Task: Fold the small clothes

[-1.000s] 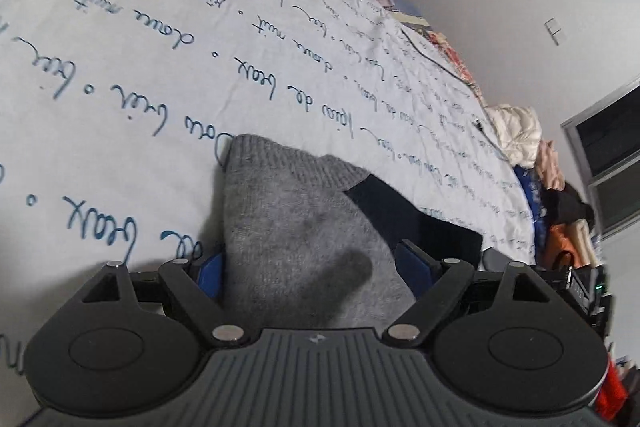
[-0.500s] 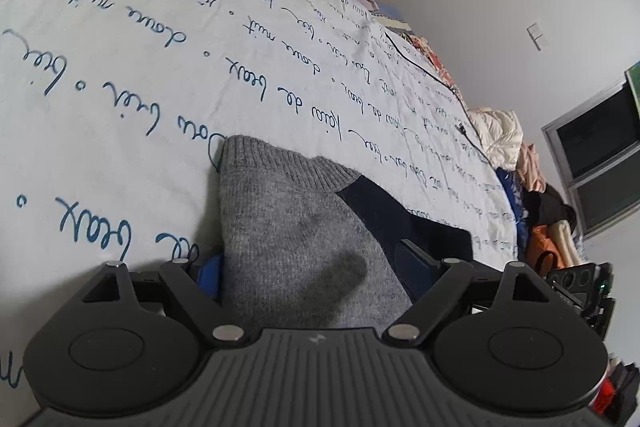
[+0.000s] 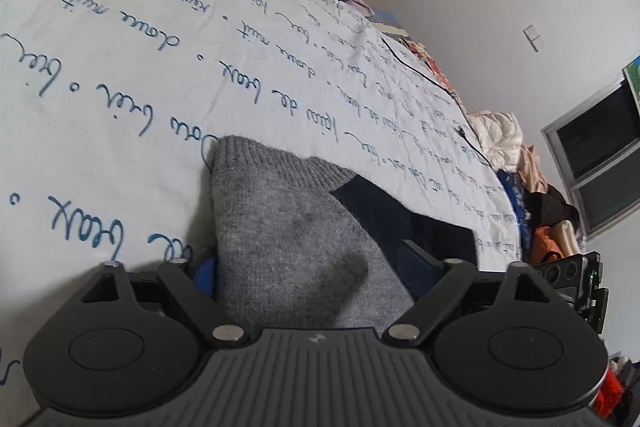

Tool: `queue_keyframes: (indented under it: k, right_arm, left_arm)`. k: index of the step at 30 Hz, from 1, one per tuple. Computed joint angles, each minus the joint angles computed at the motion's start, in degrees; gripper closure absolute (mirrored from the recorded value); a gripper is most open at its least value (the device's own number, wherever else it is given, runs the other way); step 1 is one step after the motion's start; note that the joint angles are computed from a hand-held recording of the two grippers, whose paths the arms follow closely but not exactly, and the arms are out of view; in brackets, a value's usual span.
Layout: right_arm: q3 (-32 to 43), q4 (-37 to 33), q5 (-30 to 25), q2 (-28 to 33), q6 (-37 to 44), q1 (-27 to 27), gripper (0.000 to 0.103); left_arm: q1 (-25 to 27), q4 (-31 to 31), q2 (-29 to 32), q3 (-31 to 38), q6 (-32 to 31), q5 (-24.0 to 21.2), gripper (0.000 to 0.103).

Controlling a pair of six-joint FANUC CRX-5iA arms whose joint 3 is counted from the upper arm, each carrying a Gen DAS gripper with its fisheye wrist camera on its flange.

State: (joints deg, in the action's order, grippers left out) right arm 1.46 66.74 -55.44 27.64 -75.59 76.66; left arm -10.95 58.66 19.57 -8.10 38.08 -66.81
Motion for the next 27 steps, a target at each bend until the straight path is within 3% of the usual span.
queue_keyframes:
  k: [1, 2, 7, 12, 17, 19, 21, 22, 24, 25, 26, 27]
  right_arm:
    - [-0.5, -0.13, 0.59, -0.15, -0.79, -0.02, 0.068]
    - [-0.6, 0.74, -0.2, 0.16, -1.32, 0.23, 0.069]
    - [3.88, 1.87, -4.24, 2.78, 2.06, 0.91, 0.072]
    - [5.52, 7.84, 0.11, 3.4, 4.81, -1.83, 0.072]
    - [8.0, 10.17, 9.4, 5.38, 7.68, -7.79, 0.072]
    - [9.42, 8.42, 12.46, 6.61, 9.1, -9.96, 0.072]
    - [11.93, 0.88, 13.17, 8.03, 13.9, -10.58, 0.063]
    - [12.34, -2.24, 13.23, 8.32, 14.65, -10.64, 0.054]
    - [9.13, 0.52, 13.96, 6.85, 7.76, -10.41, 0.051]
    - [6.52, 4.86, 13.7, 5.57, 2.63, -10.01, 0.043]
    - [5.19, 6.91, 11.86, 4.6, 0.49, -8.78, 0.031]
    - [4.07, 8.43, 9.36, 3.64, -0.61, -7.24, 0.028]
  left_arm:
    - [-0.34, -1.11, -0.69, -0.3, -0.19, 1.8, 0.059]
    - [-0.57, -2.85, -0.57, 0.34, 0.57, 2.3, 0.078]
    - [-0.22, -3.81, -2.44, -0.46, -0.44, 3.78, 0.087]
    - [3.34, -0.99, -6.97, -3.45, -5.35, 4.92, 0.088]
    - [6.32, -3.24, -5.32, 0.3, -1.9, 6.5, 0.088]
    - [6.19, -5.03, -3.45, 2.47, -0.2, 8.05, 0.088]
    - [6.24, -8.31, -0.37, 5.62, 3.28, 7.1, 0.087]
    - [6.38, -8.3, 0.6, 5.86, 3.92, 5.97, 0.085]
    - [7.53, -5.53, 0.8, 4.33, 2.74, 3.76, 0.08]
    - [8.36, -4.43, 0.38, 3.42, 2.43, 2.63, 0.073]
    - [9.5, -2.97, -0.16, 2.16, 1.61, 0.86, 0.058]
    - [10.69, -1.36, -0.86, 0.51, 1.13, -0.9, 0.047]
